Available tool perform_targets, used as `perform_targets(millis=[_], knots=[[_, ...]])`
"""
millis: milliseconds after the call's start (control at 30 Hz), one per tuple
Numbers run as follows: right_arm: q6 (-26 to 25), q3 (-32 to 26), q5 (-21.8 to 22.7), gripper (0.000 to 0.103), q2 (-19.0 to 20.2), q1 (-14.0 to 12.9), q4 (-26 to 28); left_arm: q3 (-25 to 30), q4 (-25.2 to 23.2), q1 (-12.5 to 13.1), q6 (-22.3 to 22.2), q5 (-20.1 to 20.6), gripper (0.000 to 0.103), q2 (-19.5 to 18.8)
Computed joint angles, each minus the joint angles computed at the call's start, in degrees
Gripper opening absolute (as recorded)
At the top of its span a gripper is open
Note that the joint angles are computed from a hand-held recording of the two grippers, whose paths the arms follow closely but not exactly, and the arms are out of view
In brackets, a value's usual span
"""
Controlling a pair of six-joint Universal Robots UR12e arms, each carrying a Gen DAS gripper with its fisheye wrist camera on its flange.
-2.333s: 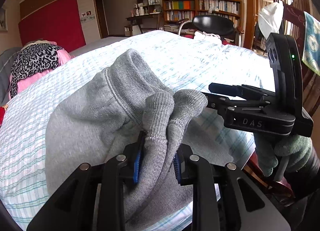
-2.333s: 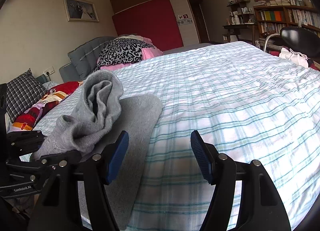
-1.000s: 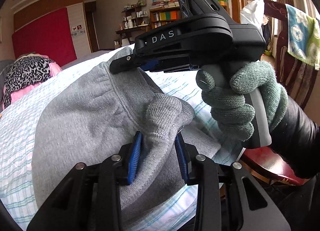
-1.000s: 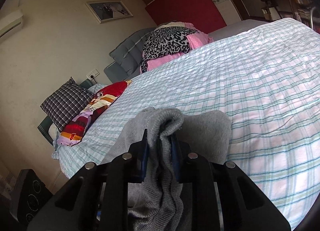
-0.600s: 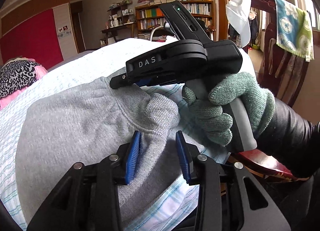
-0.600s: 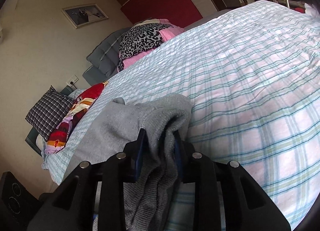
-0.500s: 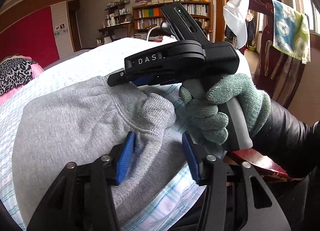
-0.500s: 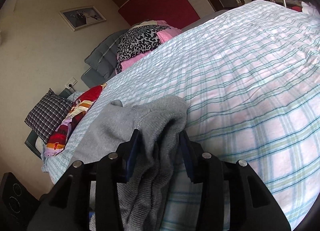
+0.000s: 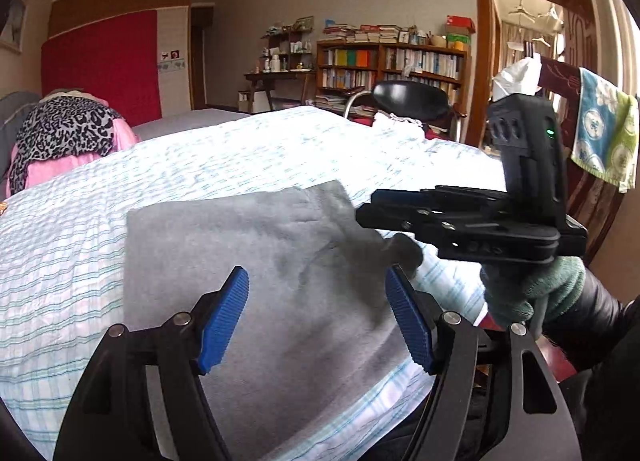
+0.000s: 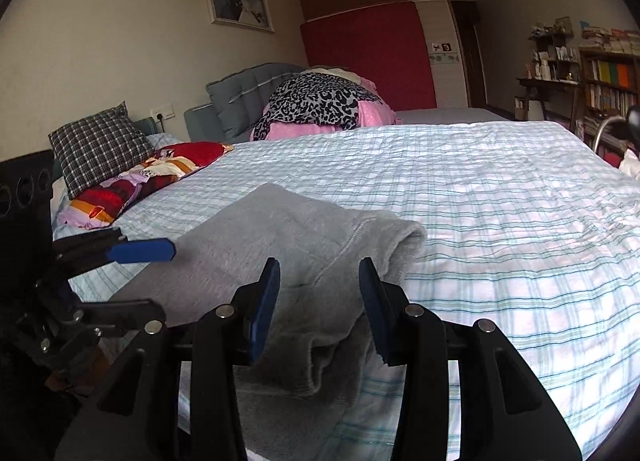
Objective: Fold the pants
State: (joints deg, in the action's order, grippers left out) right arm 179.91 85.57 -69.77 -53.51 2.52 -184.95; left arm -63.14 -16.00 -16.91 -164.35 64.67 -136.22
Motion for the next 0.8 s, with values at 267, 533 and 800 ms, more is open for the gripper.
perform_targets(millis=[267, 533, 800], knots=[[-3.8, 1.0, -1.4, 0.044, 0.4, 0.4, 4.4, -1.9, -3.5, 0.7, 0.4, 3.4, 0.070, 0.2], [-2.3, 1.9, -1.4, 0.045, 1.0, 0.4, 1.5, -4.1, 2.4, 0.0, 2.1, 5.3, 0.070, -0.5], [-0.9, 1.8, -4.4, 0.046, 0.8, 1.0, 1.8, -3.2, 0.7, -0.1, 0.0, 6.0, 0.070, -0.3]])
